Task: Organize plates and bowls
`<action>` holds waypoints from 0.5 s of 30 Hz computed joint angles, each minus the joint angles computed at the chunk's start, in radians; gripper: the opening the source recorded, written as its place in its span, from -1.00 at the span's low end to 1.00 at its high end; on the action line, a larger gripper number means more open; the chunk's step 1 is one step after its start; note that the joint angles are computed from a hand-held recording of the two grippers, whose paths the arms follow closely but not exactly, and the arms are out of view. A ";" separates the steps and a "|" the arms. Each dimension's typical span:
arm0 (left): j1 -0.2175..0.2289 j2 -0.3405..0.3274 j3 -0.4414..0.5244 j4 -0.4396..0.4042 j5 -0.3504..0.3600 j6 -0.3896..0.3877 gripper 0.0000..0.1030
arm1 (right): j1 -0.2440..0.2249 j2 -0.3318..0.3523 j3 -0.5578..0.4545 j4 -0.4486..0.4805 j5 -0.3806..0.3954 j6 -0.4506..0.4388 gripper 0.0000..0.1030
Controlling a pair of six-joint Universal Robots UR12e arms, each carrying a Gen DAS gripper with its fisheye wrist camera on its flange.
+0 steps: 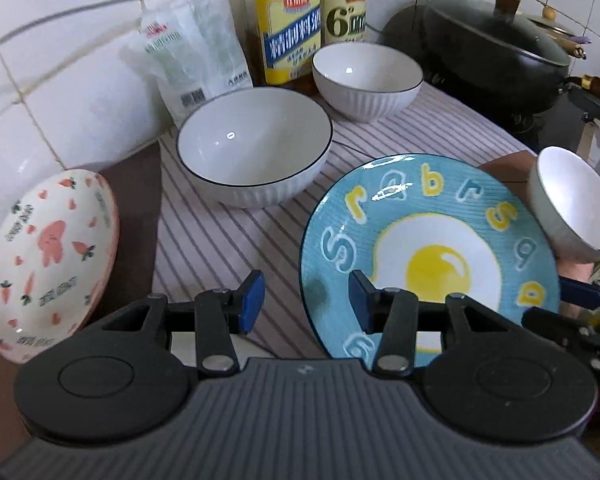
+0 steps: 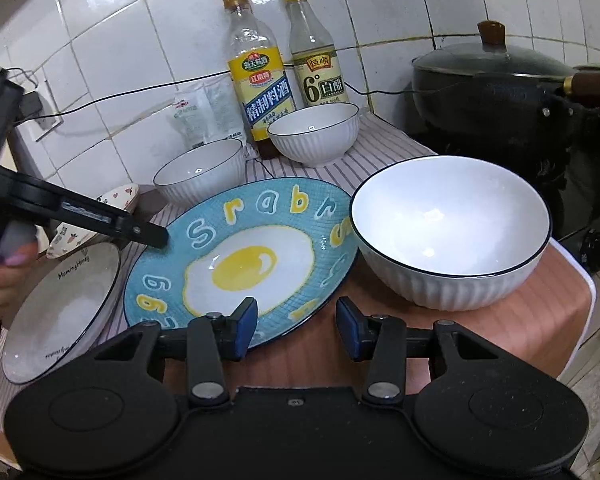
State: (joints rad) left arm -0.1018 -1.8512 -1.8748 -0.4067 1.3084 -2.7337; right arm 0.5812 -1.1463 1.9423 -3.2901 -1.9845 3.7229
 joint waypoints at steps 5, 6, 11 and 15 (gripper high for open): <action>-0.009 -0.027 0.035 -0.036 0.003 0.047 -0.17 | -0.004 0.007 -0.006 -0.005 0.010 0.038 -0.05; -0.009 -0.030 0.041 -0.047 -0.001 0.054 -0.17 | -0.005 0.008 -0.006 -0.004 0.013 0.046 -0.08; -0.009 -0.038 0.060 -0.100 -0.014 0.062 -0.52 | -0.009 0.011 -0.008 0.011 0.032 0.074 -0.28; 0.000 -0.041 0.067 -0.130 -0.047 0.025 -0.59 | -0.008 0.013 -0.010 0.010 0.026 0.078 -0.31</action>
State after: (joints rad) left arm -0.1015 -1.8920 -1.8074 -0.5368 1.2615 -2.7089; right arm 0.5736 -1.1333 1.9322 -3.2797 -1.9586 3.8009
